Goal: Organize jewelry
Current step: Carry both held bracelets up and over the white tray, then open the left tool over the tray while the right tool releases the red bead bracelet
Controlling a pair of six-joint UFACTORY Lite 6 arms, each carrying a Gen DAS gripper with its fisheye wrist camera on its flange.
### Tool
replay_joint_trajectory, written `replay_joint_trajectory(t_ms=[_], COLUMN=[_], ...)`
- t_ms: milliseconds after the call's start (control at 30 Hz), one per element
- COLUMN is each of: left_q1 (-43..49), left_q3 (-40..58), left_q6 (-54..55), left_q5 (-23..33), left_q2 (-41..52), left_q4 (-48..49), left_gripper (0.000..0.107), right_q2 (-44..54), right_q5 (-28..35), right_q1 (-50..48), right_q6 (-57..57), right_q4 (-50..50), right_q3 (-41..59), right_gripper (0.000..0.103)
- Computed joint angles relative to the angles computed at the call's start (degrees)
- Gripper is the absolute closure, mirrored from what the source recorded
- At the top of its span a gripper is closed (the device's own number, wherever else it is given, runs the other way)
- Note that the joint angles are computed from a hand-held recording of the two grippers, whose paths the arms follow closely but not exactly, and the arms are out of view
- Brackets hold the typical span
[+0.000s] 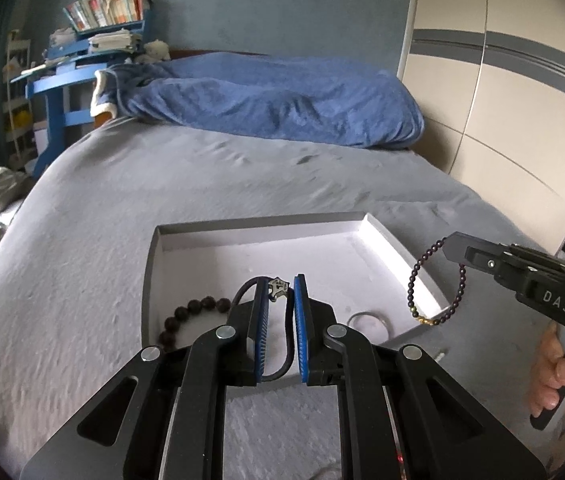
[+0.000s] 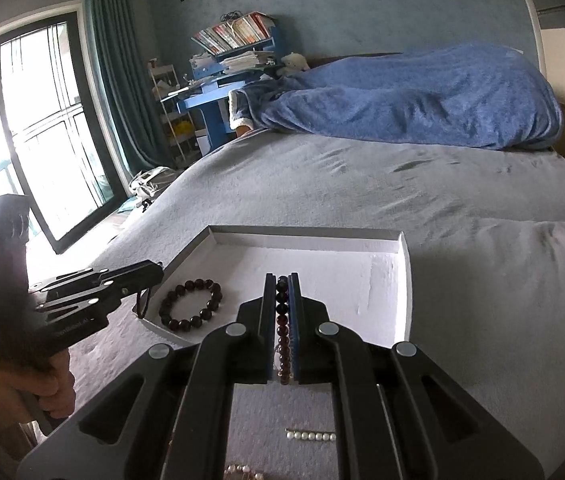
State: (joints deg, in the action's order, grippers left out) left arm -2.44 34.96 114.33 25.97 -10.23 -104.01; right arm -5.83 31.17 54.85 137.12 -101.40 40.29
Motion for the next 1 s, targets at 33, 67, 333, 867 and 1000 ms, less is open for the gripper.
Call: replay_joint_trajectory(t_ms=[33,67,333,867,1000], left_q1=[-0.3,-0.7,-2.8,-6.1,-6.2], left_q3=[0.6,1.2,3.7,6.0,6.5], left_q6=[0.5,1.0,5.3,9.8,8.8], left_q5=[-0.4,-0.8,-2.6,-7.2,-8.1], left_q2=[1.1,2.0,6.7,12.4,13.7], left_q4=[-0.7,-1.3,-6.0,-11.4,-10.0], left_gripper=[0.094,0.094,0.094,0.094,0.094], right_q2=[0.5,1.2,6.1,10.6,11.6], right_q5=[-0.4,-0.7,-2.6,-6.5,-7.2], right_q1=[-0.3,-0.7,-3.4,-8.0,-8.6], right_q6=[0.1,0.1,-1.1,4.5,3.8], right_q4=[-0.3,-0.7,-1.7,-7.0,-5.9], right_q3=[0.3,0.7,3.7,3.7,3.7], right_gripper=[0.097,0.097,0.097,0.097,0.097])
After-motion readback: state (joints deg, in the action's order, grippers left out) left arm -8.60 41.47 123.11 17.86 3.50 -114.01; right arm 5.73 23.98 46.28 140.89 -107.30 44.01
